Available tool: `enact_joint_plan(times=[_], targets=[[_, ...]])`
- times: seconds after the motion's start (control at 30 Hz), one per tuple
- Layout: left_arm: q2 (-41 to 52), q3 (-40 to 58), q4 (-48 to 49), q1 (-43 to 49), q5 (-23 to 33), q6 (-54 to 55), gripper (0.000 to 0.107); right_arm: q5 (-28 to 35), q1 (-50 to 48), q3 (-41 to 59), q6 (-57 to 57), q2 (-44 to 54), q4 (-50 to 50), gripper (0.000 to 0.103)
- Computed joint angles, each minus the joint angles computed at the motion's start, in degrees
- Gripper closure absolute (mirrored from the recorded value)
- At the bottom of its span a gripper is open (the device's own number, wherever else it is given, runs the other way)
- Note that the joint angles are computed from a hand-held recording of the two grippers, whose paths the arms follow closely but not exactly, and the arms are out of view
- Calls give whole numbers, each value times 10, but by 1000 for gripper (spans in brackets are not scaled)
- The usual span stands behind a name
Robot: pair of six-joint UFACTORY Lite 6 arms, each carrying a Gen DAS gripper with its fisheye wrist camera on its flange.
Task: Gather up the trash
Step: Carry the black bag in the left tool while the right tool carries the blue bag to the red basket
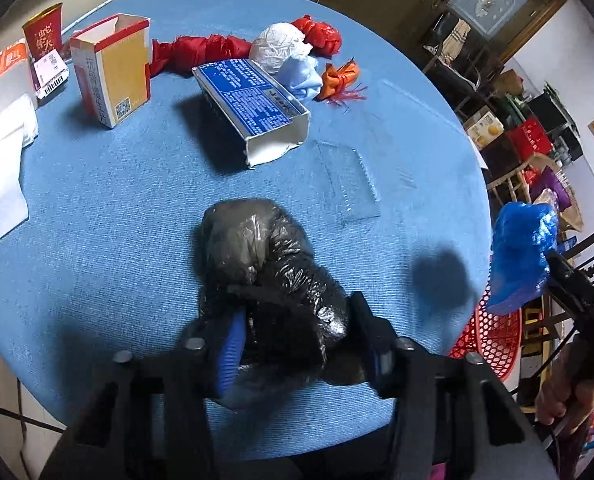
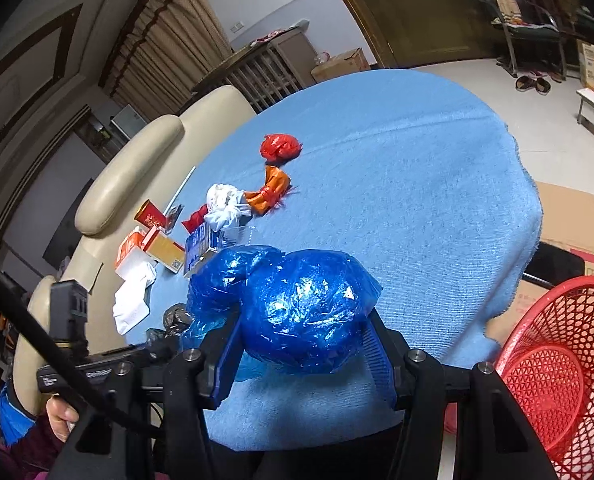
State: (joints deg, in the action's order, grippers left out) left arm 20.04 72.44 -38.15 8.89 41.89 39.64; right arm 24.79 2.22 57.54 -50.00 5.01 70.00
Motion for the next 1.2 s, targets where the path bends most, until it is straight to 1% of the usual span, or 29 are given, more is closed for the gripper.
enact_joint_plan(times=[0.07,0.2,0.3,0.43,0.53,0.67,0.83,0.9,0.97,1.1,1.2], targets=[[-12,-8,-1,0,-5,2,65,3,-2,-1,-8,-2,10,44],[-57,-26,6,-14,-20,11,67,3,-7,-6,-12,-14,13,44],[-102,-31,-4,-30,-16,40,67,8,-20,-17,-20,-35,16,44],[-155,-29,-3,-89,-12,72,66,18,-47,-36,-18,-68,7,44],[-159,-8,2,-143,-2,75,66,32,-84,-64,-13,-109,-10,44],[-112,66,33,-240,17,33,66,70,-175,-118,-16,-172,-38,43],[-32,155,81,-353,24,-21,66,143,-347,-179,-57,-206,-53,43],[10,192,90,-387,32,-32,66,177,-415,-188,-81,-195,-53,43],[50,231,103,-419,44,-50,66,195,-475,-195,-106,-180,-57,43],[122,299,134,-472,64,-95,65,213,-545,-193,-136,-143,-62,42],[157,332,142,-496,75,-102,63,231,-586,-182,-149,-104,-64,41]])
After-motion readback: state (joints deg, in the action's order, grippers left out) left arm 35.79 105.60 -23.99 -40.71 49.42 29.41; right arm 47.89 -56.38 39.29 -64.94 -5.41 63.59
